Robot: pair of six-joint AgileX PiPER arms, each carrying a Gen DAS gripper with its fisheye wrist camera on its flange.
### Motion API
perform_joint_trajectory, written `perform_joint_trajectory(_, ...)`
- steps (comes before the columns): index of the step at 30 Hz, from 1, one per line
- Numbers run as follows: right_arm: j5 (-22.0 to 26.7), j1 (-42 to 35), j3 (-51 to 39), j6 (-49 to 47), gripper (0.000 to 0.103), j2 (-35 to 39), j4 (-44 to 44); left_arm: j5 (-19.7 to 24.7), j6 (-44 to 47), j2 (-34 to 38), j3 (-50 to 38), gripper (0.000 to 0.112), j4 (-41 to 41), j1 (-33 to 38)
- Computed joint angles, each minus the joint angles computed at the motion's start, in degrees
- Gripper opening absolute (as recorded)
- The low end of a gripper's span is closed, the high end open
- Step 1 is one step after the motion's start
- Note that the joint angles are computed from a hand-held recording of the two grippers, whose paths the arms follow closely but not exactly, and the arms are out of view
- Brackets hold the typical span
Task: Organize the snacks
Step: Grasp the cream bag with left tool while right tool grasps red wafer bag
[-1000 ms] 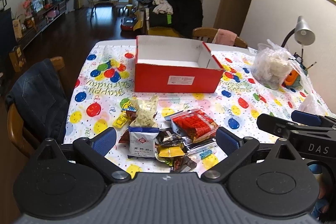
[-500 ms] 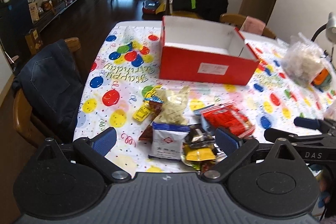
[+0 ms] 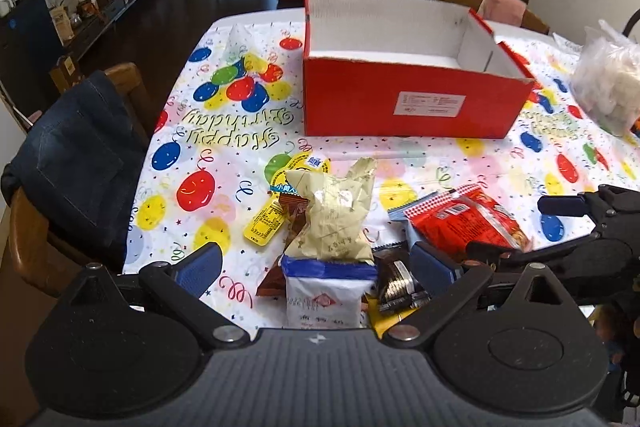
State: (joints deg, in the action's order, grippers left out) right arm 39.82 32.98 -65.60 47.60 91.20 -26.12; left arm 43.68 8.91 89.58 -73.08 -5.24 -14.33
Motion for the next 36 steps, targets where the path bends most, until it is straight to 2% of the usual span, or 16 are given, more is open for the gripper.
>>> perform_joint_trajectory(5,-0.95,-2.69,-1.81,-6.51,0.098,3.12,5.14,0.73,-3.46,4.89,-3.53,0.1,2.84,-1.38)
perform_joint_trajectory(11,-2.32,-4.78,-3.07,-10.44,0.095,5.32,9.29,0.53,-6.56,8.77,-6.01,0.093,5.99,-3.02)
perform_joint_trajectory(13,-2.33,-4.9,-3.47,-10.86,0.092,5.68,9.88,1.5,-7.09,9.96,-7.17,0.083,6.25,-3.23)
perform_joint_trajectory(18,-2.54,-4.48,-3.54,-11.05,0.082,5.35,9.81,2.98,-7.31,11.29,-8.62,0.073,5.64,-2.76)
perform_joint_trajectory(21,-2.6,-4.13,-3.55,-10.08,0.08,5.11,8.76,3.49,-6.82,11.47,-8.96,0.066,4.39,-2.29)
perform_joint_trajectory(25,-3.12,-3.87,-2.92,-8.54,0.075,4.46,7.58,3.22,-4.68,11.01,-8.46,0.05,1.81,-1.61)
perform_joint_trajectory(29,-3.24,-3.47,-2.28,-7.15,0.071,3.83,6.69,2.58,-4.19,10.46,-7.8,0.045,1.53,-1.62)
perform_joint_trajectory(31,-3.16,-2.91,-1.89,-5.42,0.071,3.46,5.1,2.43,-3.47,10.11,-7.54,0.038,1.02,-1.46)
perform_joint_trajectory(36,-3.04,-2.34,-1.17,-2.49,0.071,2.11,3.11,2.52,-2.69,9.61,-7.39,0.035,0.0,-0.94)
